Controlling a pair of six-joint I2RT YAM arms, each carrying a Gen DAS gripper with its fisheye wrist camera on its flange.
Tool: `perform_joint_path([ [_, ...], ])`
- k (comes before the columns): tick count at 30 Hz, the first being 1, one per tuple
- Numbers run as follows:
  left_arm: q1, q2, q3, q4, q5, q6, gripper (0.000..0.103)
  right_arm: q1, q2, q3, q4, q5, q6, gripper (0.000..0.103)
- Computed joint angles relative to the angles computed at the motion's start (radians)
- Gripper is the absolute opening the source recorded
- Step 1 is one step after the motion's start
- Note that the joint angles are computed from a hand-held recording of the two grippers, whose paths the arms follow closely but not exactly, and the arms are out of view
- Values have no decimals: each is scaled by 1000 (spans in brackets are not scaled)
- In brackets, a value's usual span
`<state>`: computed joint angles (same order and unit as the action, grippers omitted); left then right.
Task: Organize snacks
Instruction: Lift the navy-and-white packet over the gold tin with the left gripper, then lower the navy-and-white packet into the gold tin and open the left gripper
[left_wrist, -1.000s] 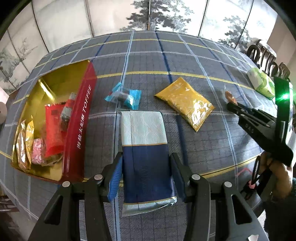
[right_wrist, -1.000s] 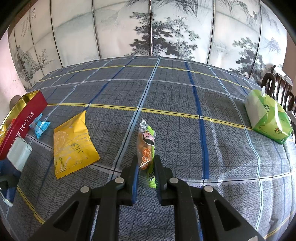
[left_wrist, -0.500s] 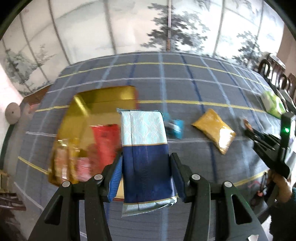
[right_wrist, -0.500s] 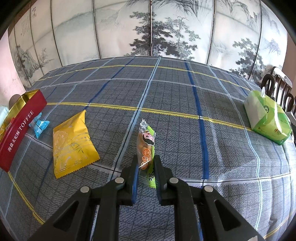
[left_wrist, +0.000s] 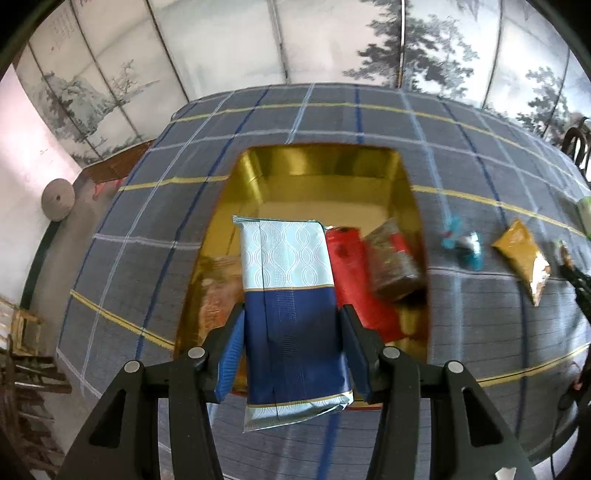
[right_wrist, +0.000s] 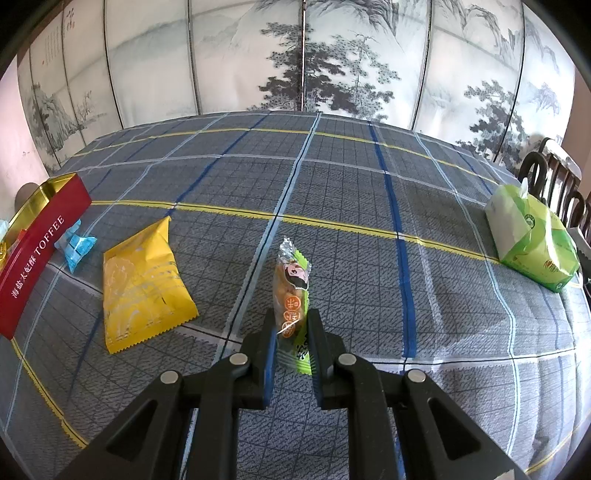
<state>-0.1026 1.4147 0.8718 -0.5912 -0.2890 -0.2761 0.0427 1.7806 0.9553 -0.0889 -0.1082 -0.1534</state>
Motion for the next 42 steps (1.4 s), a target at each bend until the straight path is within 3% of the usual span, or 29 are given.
perform_joint_path([
  [11, 38, 29, -32, 50, 1, 52, 46, 6, -3, -1, 0, 17, -5, 15],
  [26, 24, 40, -32, 49, -13, 44, 49, 41, -7, -4, 4, 79, 36, 15],
  [42, -5, -120, -62, -5, 0, 10, 72, 84, 0, 18, -24, 166, 92, 15],
])
